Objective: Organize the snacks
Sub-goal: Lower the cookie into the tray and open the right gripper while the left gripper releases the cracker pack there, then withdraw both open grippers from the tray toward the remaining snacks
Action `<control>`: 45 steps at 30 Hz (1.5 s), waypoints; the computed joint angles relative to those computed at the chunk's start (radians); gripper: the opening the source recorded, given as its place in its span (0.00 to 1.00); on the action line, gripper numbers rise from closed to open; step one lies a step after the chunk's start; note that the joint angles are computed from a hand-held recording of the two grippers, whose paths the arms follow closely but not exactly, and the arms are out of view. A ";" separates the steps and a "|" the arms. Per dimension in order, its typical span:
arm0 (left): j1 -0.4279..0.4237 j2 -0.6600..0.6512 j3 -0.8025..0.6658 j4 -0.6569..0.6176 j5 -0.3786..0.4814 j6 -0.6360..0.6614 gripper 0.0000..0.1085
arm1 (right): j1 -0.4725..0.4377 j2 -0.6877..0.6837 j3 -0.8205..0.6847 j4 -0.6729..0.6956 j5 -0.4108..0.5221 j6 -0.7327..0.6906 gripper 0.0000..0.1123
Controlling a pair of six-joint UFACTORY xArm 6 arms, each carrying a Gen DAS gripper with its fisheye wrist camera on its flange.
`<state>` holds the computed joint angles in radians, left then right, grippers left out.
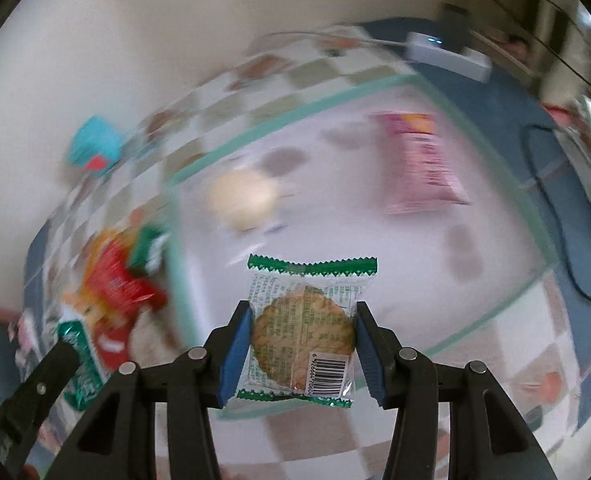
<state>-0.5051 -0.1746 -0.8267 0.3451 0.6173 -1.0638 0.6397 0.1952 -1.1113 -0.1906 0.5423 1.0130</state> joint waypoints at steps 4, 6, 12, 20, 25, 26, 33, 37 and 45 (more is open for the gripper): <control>-0.047 0.111 -0.097 -0.005 0.000 0.029 0.49 | -0.051 -0.026 0.052 0.018 -0.029 0.029 0.47; -0.067 0.172 -0.148 -0.014 -0.005 0.053 0.49 | -0.072 -0.039 0.072 -0.010 -0.032 0.069 0.47; -0.098 0.289 -0.229 -0.074 -0.024 0.128 0.49 | -0.112 -0.056 0.104 -0.060 -0.042 0.130 0.47; -0.088 0.301 -0.207 -0.158 -0.048 0.168 0.56 | -0.115 -0.062 0.121 -0.063 -0.051 0.129 0.49; -0.078 0.268 -0.179 -0.157 -0.049 0.155 0.59 | -0.113 -0.035 0.109 -0.040 -0.067 0.101 0.49; -0.075 0.263 -0.175 -0.159 -0.042 0.151 0.61 | -0.111 -0.031 0.105 -0.048 -0.061 0.104 0.49; -0.038 0.210 -0.137 -0.131 0.042 0.072 0.77 | -0.104 -0.028 0.107 -0.085 -0.048 0.128 0.67; -0.011 0.176 -0.099 -0.127 0.080 0.044 0.79 | -0.096 -0.029 0.111 -0.099 -0.041 0.126 0.72; 0.057 0.079 0.011 -0.128 0.073 0.006 0.90 | -0.061 -0.030 0.099 -0.184 -0.028 0.161 0.87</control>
